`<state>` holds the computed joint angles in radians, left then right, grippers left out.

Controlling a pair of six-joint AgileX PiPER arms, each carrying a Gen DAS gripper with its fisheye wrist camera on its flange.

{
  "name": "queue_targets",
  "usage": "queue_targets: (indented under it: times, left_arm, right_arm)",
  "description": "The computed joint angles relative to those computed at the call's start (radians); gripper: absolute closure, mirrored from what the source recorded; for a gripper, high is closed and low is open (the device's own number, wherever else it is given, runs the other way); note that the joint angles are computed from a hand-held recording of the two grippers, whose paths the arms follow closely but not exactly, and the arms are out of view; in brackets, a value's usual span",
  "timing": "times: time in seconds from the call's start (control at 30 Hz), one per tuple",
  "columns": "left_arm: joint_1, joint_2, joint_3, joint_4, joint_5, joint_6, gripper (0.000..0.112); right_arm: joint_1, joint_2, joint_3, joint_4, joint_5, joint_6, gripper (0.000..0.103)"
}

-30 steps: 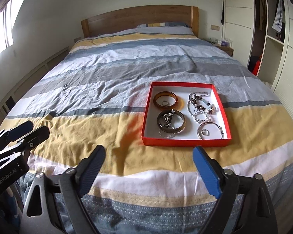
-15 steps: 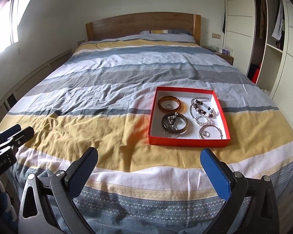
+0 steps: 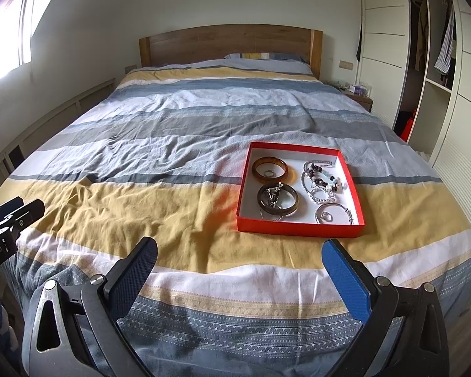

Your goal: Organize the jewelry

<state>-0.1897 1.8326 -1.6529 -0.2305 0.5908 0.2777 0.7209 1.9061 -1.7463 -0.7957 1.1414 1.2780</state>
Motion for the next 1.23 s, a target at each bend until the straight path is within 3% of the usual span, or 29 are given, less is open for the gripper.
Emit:
queue_targets:
  times: [1.23]
  left_arm:
    - [0.001, 0.091, -0.028, 0.006, -0.005, 0.004, 0.052]
  right_arm:
    - [-0.053, 0.033, 0.055, 0.063, -0.063, 0.017, 0.001]
